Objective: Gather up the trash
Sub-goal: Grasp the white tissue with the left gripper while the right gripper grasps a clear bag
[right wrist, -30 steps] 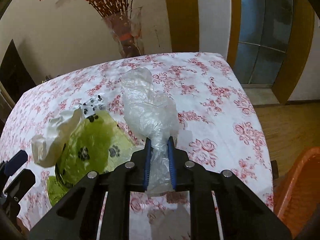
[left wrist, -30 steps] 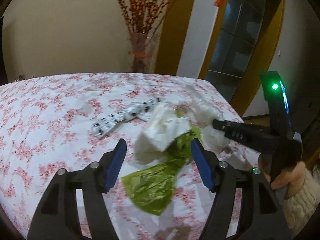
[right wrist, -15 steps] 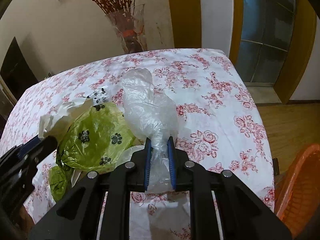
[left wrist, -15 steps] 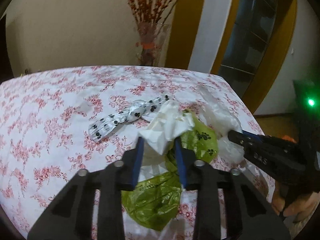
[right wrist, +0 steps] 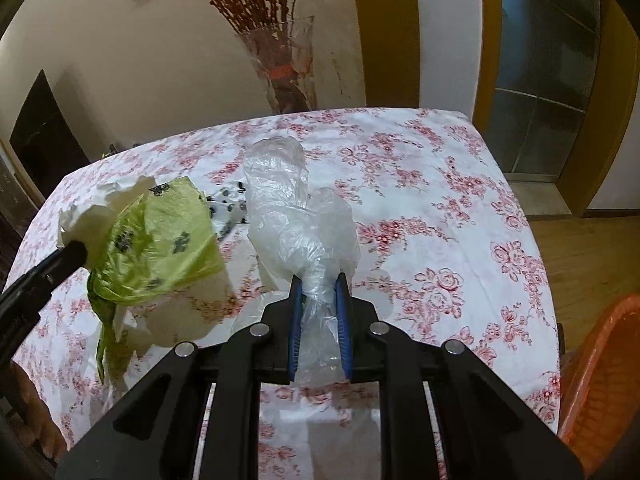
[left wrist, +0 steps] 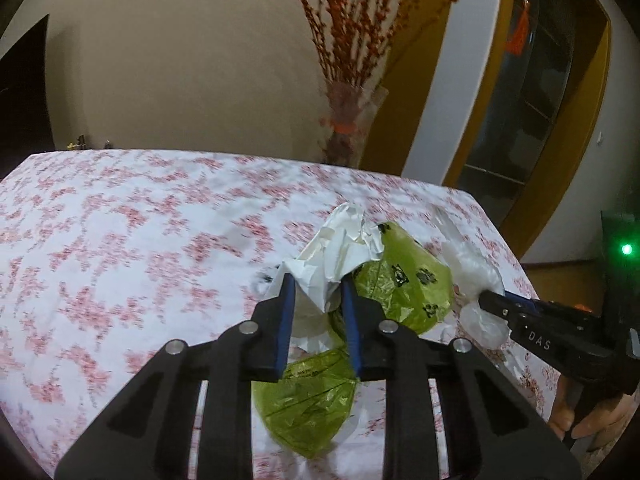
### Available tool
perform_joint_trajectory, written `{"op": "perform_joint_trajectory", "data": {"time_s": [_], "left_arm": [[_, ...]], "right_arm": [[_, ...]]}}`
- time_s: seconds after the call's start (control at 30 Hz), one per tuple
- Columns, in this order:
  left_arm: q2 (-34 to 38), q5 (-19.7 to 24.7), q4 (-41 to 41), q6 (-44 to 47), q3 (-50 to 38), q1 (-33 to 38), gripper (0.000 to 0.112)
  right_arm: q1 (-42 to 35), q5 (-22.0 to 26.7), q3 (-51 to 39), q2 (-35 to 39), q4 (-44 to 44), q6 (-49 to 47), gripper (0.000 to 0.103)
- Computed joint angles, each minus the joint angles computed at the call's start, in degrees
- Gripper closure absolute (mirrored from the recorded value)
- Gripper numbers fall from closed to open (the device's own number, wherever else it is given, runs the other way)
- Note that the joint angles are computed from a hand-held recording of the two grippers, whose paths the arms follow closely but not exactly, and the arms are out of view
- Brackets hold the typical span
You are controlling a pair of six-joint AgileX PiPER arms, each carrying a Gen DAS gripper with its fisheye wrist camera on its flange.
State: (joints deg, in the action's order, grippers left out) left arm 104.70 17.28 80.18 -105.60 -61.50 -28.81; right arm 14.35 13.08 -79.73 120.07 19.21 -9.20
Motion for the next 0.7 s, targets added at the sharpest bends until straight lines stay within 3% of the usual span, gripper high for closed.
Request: {"op": "perform_joint_trajectory", "data": {"time_s": [0.17, 0.37, 0.4, 0.47, 0.57, 0.7], "left_arm": [[-5.0, 3.2, 7.1, -7.1, 4.2, -1.4, 0.089], [-9.3, 14.5, 12.3, -6.5, 7.4, -9.8, 0.088], [-9.1, 14.4, 10.5, -4.5, 7.0, -9.8, 0.089], [-9.1, 10.1, 4.3, -1.9, 6.7, -7.5, 0.089], [-9.5, 8.3, 1.3, -1.2, 7.5, -5.4, 0.089], [-10.6, 9.5, -0.2, -1.0, 8.2, -4.2, 0.088]], "right_arm": [[1.2, -1.0, 1.9, -2.0, -1.1, 1.6, 0.087], [2.1, -2.4, 5.7, -5.4, -0.4, 2.3, 0.087], [2.3, -2.5, 6.5, -6.0, -0.6, 3.0, 0.087], [2.6, -2.9, 7.9, -7.1, -0.4, 3.1, 0.087], [2.9, -3.9, 10.2, -9.1, -3.1, 5.4, 0.087], [2.9, -4.2, 11.8, -10.6, -7.2, 9.8, 0.087]]}}
